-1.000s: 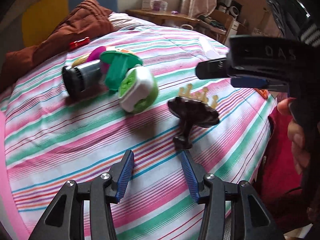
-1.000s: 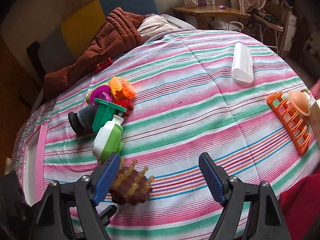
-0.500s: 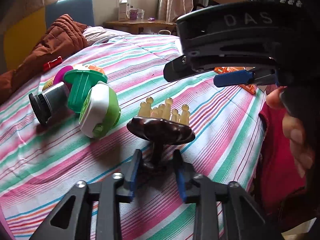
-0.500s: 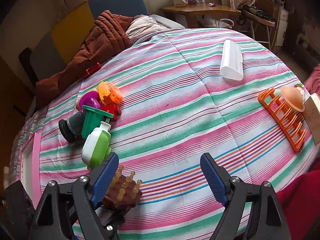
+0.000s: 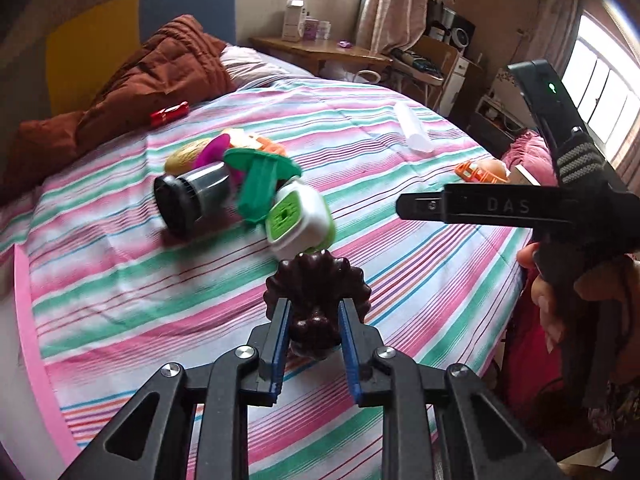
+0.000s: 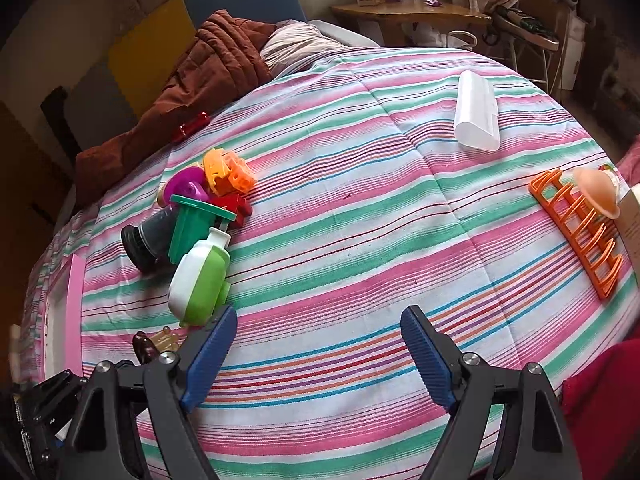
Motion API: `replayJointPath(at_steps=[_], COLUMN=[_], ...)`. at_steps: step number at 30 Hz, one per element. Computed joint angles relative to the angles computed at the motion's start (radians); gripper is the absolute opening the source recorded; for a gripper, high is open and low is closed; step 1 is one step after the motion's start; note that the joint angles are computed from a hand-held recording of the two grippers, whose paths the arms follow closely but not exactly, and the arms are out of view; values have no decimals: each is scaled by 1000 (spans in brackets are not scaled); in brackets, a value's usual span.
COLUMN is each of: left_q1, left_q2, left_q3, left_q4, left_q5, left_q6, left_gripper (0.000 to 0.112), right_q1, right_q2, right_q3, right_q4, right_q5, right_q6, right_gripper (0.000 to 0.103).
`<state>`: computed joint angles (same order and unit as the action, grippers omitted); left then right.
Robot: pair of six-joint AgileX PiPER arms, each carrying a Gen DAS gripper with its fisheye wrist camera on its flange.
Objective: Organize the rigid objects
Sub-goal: 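Close the left tool on the brown knob-shaped toy with yellow pegs, then close the right tool on the lime-green cup toy while the left tool holds the brown toy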
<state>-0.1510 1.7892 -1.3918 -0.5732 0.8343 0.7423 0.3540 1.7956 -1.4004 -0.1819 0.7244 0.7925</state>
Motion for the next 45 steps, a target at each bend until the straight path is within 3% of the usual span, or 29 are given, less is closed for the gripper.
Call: replayJointPath(at_steps=[5, 8, 13, 20, 21, 22, 23, 25, 29, 32, 34, 36, 38, 39, 40, 42, 45], left_q1=[31, 22, 9, 51, 52, 52, 50, 46, 32, 29, 29, 30, 29, 30, 32, 37, 34], left_q2=[-19, -34, -41, -40, -45, -51, -56, -63, -67, -70, -71, -70, -70, -70, -71, -71, -73], left_q3=[-11, -11, 9, 67, 80, 94, 105, 117, 122, 125, 130, 129, 128, 129, 130, 132, 140], left_q4=[14, 37, 50, -34, -39, -47, -52, -58, -33, -21, -20, -23, -22, -24, -29, -38, -47], left_q5=[1, -19, -49, -43, -49, -59, -70, -81, -109, -118, -124, -124, -123, -122, -121, -119, -132], left_q6=[-38, -41, -33, 5, 12, 22, 31, 42, 20, 15, 16, 13, 10, 11, 13, 15, 20], left_gripper=[23, 22, 22, 24, 24, 24, 24, 24, 24, 23, 23, 23, 23, 23, 23, 23, 23], right_q1=[4, -7, -36, -49, -48, -44, -35, -4, 65, 141, 200, 214, 180, 154, 131, 80, 15], right_q2=[7, 3, 31, 154, 179, 204, 221, 220, 199, 241, 277, 283, 242, 219, 195, 139, 113], right_q3=[-3, 12, 35, -58, -79, -109, -131, -158, -220, -363, -408, -392, -343, -321, -294, -223, -166], right_q4=[6, 63, 319, 654, 679, 664, 617, 503, 103, -197, -357, -357, -197, -105, -39, 54, 166], right_q5=[-9, -61, -189, -212, -208, -190, -179, -183, -78, 161, 263, 256, 185, 145, 104, 15, -48], right_q6=[-8, -46, -211, -468, -486, -470, -433, -375, -147, -113, -146, -225, -331, -363, -368, -318, -254], right_gripper=[85, 87, 89, 83, 77, 68, 66, 47, 42, 42, 43, 45, 48, 57, 68, 77, 76])
